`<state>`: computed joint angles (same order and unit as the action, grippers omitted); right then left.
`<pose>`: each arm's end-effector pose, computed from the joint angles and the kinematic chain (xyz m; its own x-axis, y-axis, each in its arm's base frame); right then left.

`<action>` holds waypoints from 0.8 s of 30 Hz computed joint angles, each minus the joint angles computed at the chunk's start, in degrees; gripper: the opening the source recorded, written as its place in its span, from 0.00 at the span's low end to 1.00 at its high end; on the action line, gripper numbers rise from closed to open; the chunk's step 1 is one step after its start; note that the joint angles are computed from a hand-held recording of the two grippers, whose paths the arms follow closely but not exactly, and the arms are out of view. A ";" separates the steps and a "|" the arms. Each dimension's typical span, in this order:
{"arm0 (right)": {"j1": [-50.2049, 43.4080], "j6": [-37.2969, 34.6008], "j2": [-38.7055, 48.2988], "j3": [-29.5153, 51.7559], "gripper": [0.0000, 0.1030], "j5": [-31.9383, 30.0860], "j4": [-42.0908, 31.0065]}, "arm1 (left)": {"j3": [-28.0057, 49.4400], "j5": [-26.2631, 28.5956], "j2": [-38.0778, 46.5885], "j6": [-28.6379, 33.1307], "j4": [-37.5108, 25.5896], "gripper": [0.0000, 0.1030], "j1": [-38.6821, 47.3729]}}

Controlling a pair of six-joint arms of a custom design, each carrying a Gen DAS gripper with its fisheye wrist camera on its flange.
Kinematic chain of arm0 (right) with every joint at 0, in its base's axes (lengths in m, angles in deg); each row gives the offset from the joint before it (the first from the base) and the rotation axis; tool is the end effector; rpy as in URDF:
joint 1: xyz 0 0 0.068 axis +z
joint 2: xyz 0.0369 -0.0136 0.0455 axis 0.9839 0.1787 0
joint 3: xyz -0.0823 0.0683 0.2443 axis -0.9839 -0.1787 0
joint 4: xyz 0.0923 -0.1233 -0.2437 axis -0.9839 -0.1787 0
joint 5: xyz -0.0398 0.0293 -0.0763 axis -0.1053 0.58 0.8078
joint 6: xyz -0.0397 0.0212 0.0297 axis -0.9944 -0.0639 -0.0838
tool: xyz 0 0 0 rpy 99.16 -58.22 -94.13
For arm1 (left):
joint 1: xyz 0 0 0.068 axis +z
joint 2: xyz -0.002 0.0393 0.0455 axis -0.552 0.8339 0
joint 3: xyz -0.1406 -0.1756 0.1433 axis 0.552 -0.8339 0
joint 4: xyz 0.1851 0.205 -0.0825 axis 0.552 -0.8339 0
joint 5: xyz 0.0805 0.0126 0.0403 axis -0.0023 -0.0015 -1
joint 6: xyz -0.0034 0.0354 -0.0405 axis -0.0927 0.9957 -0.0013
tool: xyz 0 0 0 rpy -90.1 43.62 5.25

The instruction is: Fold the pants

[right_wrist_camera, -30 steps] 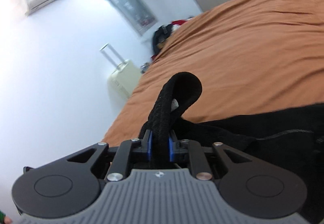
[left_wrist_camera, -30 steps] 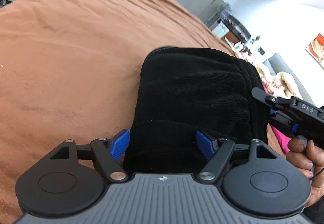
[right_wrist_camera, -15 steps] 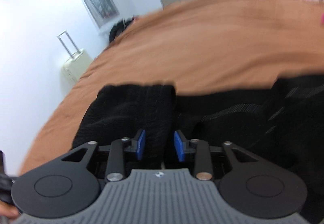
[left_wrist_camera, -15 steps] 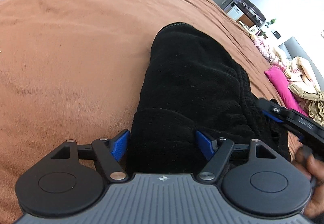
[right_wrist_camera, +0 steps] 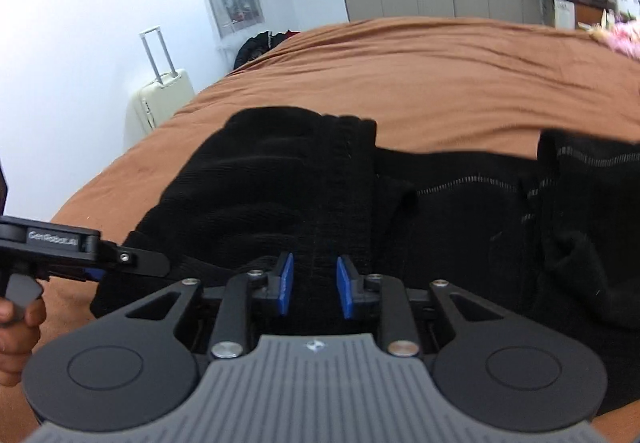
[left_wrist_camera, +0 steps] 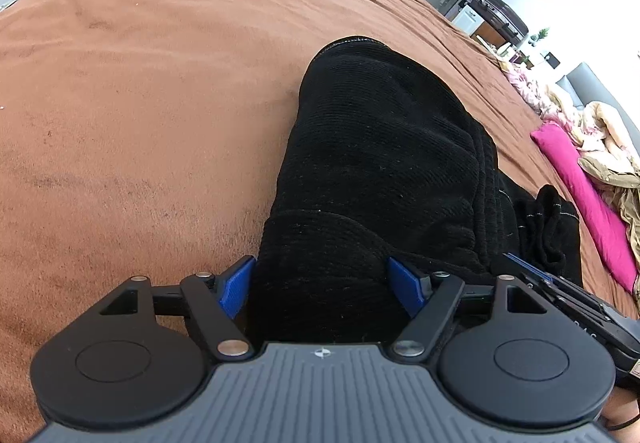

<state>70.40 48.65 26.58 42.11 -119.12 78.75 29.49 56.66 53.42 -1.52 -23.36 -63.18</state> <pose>0.3197 -0.0305 0.0928 -0.6293 -0.1545 -0.7617 -0.4855 0.8434 0.2300 0.2557 -0.1422 0.1064 -0.7553 -0.4219 -0.5014 -0.1815 0.8699 -0.4586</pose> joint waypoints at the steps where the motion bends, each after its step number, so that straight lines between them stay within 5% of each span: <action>1: 0.21 -0.40 0.64 0.85 0.19 0.15 -0.52 | 0.25 -0.19 -0.02 -0.11 -0.35 0.85 -0.06; 7: -3.05 -2.21 -4.64 1.17 0.23 -5.14 -6.07 | 0.23 -2.54 -3.71 0.07 -3.32 0.80 -1.30; 14: -19.25 -6.48 -6.14 0.46 0.28 -13.42 -12.92 | 2.91 -11.63 -8.19 4.70 -7.30 0.77 -7.64; 24: -36.82 -9.55 4.17 9.65 0.34 -17.21 -22.40 | 21.64 -14.59 7.63 13.46 -6.47 0.77 -19.09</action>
